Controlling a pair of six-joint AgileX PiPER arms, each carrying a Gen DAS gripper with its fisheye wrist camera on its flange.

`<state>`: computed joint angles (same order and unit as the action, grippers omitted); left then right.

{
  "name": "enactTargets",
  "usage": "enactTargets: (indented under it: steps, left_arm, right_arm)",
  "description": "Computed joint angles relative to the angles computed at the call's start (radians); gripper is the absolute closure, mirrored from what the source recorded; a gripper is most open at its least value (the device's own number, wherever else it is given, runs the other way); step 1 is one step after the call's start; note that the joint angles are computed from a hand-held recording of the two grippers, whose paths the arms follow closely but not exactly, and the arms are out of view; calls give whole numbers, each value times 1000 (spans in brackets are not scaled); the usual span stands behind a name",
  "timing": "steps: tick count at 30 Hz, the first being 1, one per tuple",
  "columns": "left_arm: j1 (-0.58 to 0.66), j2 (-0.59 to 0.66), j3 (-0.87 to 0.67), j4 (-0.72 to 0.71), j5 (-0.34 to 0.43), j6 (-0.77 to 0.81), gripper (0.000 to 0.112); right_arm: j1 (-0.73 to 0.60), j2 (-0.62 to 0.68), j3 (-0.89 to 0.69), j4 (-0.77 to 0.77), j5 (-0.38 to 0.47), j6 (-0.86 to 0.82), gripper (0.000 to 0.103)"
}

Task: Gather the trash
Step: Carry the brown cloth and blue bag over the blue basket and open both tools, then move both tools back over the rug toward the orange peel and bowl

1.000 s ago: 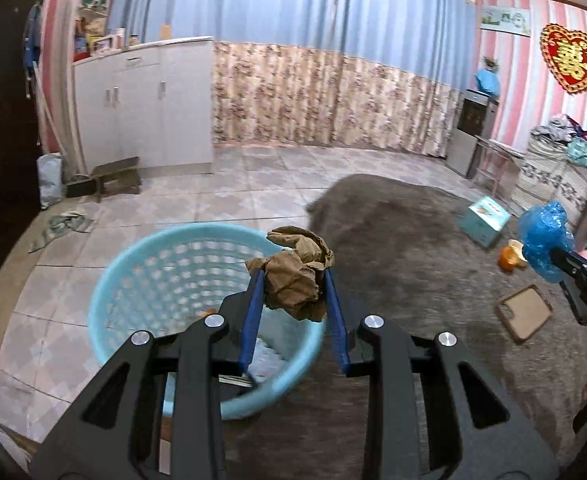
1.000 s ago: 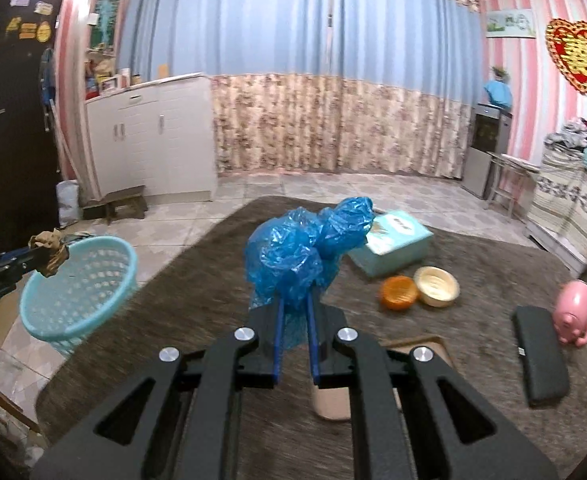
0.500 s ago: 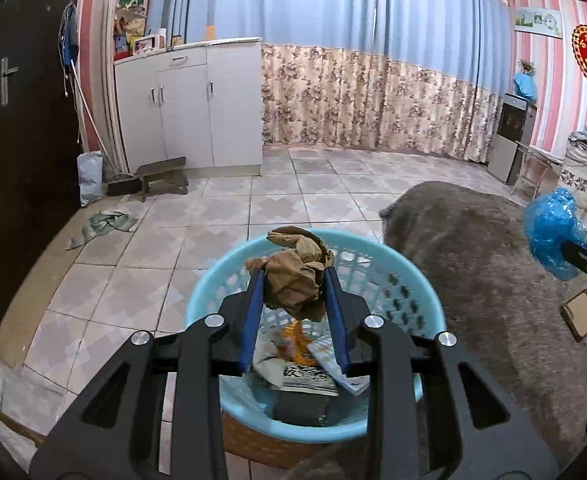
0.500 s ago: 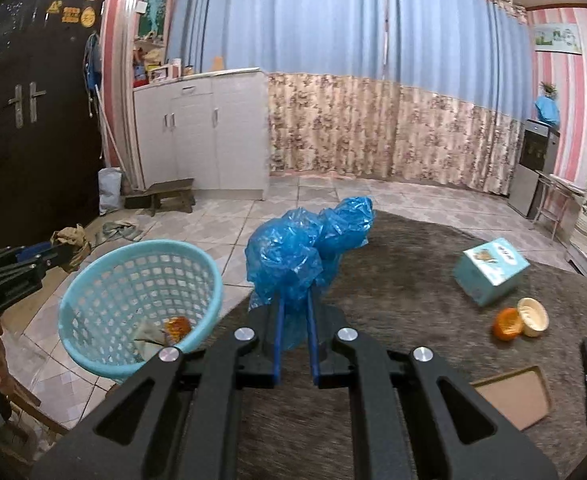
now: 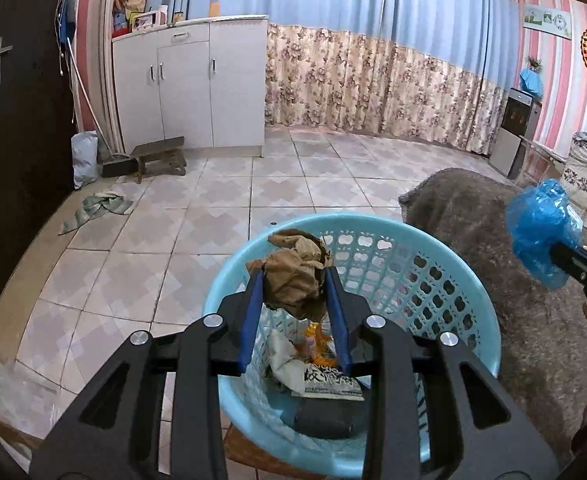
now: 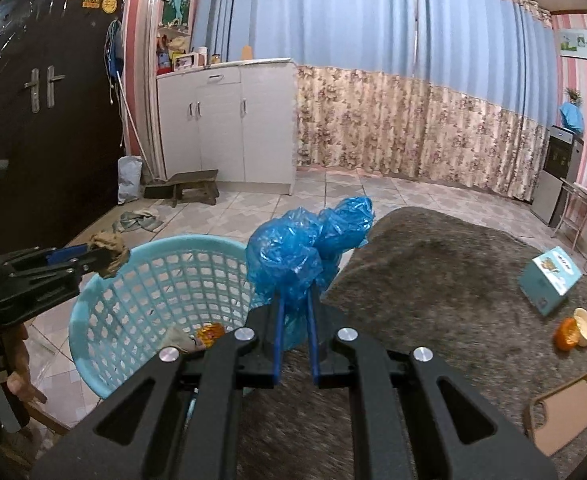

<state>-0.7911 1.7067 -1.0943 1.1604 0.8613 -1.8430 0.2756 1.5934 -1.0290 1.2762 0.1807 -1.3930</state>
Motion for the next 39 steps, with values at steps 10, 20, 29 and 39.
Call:
enactTargets:
  steps: [10,20,29,39]
  left_arm:
    - [11,-11,22,47,-14,-58,37]
    - [-36,-44,62,45,116,-136,19]
    - [-64,-49,55,8,181,-122,18]
    - [-149,4,-62,-48,324,-75,15]
  right_arm:
    - [18,57,-41,-25,8,34,93]
    - [69,140,-113,-177,32,179,92]
    - [101,164,-118,-103,-2,80,40]
    - [18,57,-32,116,11,-149,16]
